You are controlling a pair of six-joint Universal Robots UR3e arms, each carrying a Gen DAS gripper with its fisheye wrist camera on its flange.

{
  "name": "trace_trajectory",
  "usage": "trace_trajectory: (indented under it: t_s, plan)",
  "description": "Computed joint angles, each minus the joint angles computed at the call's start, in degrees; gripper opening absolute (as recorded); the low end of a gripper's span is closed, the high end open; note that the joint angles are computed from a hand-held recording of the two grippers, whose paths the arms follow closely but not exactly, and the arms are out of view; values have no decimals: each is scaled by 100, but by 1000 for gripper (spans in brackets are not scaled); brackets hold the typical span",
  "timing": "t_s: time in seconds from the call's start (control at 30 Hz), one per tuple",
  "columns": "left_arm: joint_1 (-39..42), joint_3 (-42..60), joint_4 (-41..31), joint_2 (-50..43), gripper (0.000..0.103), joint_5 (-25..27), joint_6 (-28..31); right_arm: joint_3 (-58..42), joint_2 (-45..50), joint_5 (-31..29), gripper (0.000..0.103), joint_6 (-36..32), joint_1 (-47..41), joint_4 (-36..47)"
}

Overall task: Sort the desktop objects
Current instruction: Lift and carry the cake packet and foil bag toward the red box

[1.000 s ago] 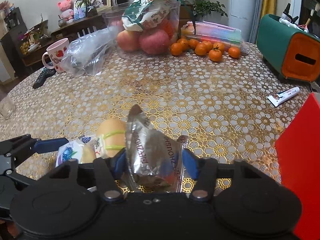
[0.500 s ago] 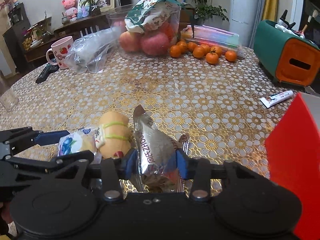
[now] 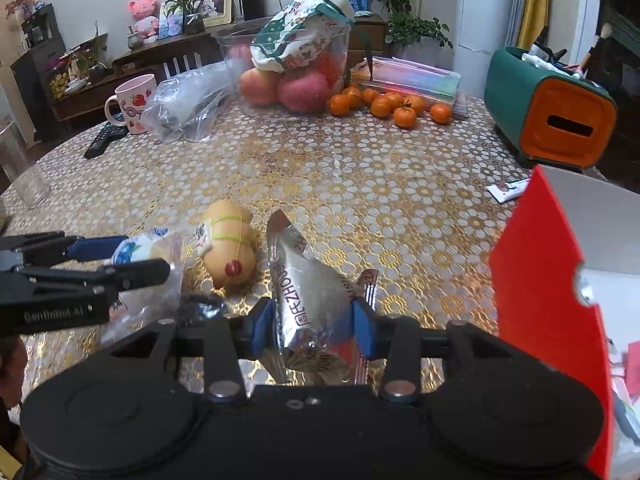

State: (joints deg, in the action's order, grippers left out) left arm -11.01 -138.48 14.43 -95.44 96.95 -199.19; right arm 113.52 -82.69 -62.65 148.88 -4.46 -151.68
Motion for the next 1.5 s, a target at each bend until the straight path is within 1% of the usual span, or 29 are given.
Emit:
trace_trajectory:
  t_s: [0.47,0.8,0.93,1.13,1.27,1.37,1.5]
  plan:
    - [-595,303,-971,787,60,407,-276,645,-1426,568,41,-794,-821,1035]
    - [-1107,683,-1545,1106,60,743,-498,812,-2270,997,41,-1361,-1437,1945]
    - [-1334,924,-1786,1156,60,885,-571,759,-2626,1203,41,-1647,-1733,2486]
    - [-1704,1418,-2103,1091,60,1028,-650,516,-3183,1641,41,-2299,-2391,3738]
    - [-1991,1859,-2267,865,60,1129,-712,320,-3418,1898,41,-2729,-2880,4448]
    - [-2177,2213,-2339,641,60,1189,-681,218,-3549,2030,41,-3022,-3207,4841]
    - [-2385,2753,-2428,268,60,1221,-647,49,-3536,2187,41,-3306,-3582,5155]
